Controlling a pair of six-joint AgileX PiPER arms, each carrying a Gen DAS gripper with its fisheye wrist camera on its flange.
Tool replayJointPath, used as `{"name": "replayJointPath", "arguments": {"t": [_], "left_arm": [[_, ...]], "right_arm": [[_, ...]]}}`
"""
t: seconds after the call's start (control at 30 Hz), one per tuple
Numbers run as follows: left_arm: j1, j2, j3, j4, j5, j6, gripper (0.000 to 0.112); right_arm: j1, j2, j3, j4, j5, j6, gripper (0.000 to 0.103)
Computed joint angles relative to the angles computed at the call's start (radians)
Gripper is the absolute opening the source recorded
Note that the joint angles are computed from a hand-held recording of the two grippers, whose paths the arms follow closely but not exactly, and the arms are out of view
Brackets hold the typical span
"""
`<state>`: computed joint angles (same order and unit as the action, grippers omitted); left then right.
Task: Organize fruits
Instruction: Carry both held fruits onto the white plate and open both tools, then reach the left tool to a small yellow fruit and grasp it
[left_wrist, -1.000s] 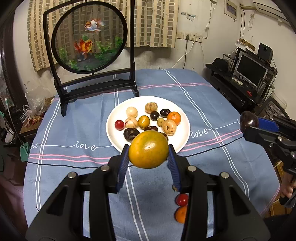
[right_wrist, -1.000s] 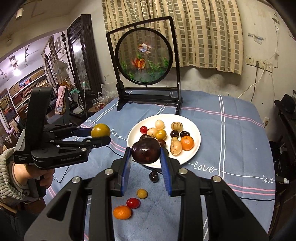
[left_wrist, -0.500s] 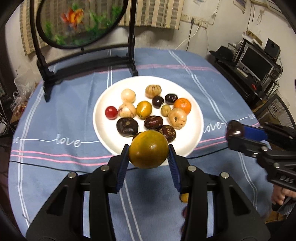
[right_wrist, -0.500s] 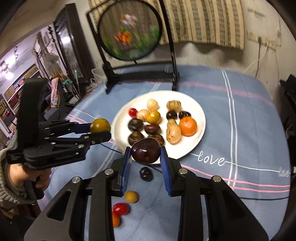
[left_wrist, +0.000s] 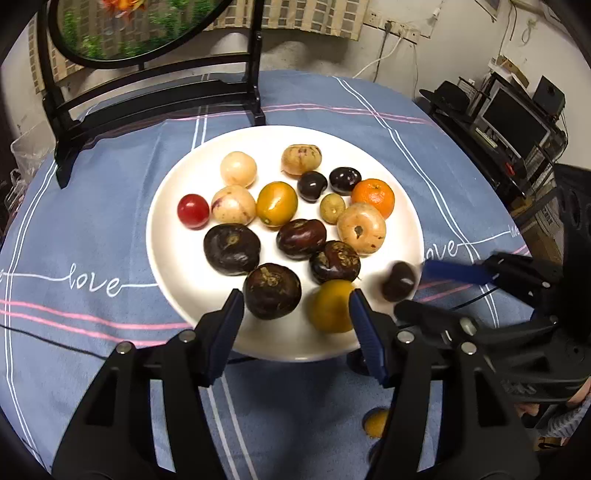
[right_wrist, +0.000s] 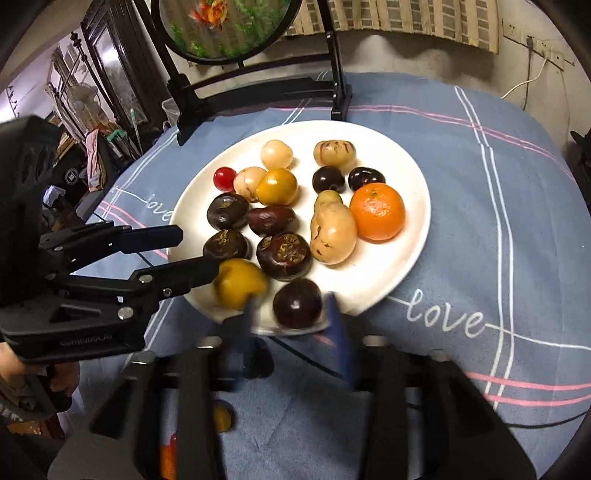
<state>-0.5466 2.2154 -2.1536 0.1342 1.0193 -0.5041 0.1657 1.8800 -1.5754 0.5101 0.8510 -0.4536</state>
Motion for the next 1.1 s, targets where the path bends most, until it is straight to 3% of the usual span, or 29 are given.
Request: {"name": "replayJointPath", "arguments": {"t": [0.23,0.43,0.7,0.77,0.83,1.03,1.1], "left_arm": [[-0.024,-0.135,0.192,0.03,-0.066,-0.054,0.067],[-0.075,-0.231,0.392,-0.039,-0.127,-0.031,0.067],[-0.132,-0.187,0.387,-0.119,-0.142,0.084,0.067],[-0.136,-0.157,0.351,-0.143,-0.139,0.114,0.062],[-0.134,-0.123,0.312,-0.174,-0.126,0.14,0.046],[-0.11,-0.069,0.28,-0.236,-0.105,0.18,0.036],[-0.107,-0.078,0.307,-0.247,-0.131,0.186,0.034]], "right_arm": [[-0.025,-0.065,0.052,0.046,-0.015,-0.03,0.07],[-0.086,-0.152,0.184,0.08,-0.014,-0.024,0.07],[-0.178,-0.265,0.37,0.115,0.001,-0.051,0.07],[-0.189,-0.28,0.393,0.11,0.002,-0.048,0.07],[-0.203,-0.293,0.405,0.108,0.006,-0.048,0.07],[-0.229,-0.316,0.418,0.116,0.005,-0.053,0.07],[-0.223,-0.312,0.416,0.117,0.007,-0.053,0.07]]}}
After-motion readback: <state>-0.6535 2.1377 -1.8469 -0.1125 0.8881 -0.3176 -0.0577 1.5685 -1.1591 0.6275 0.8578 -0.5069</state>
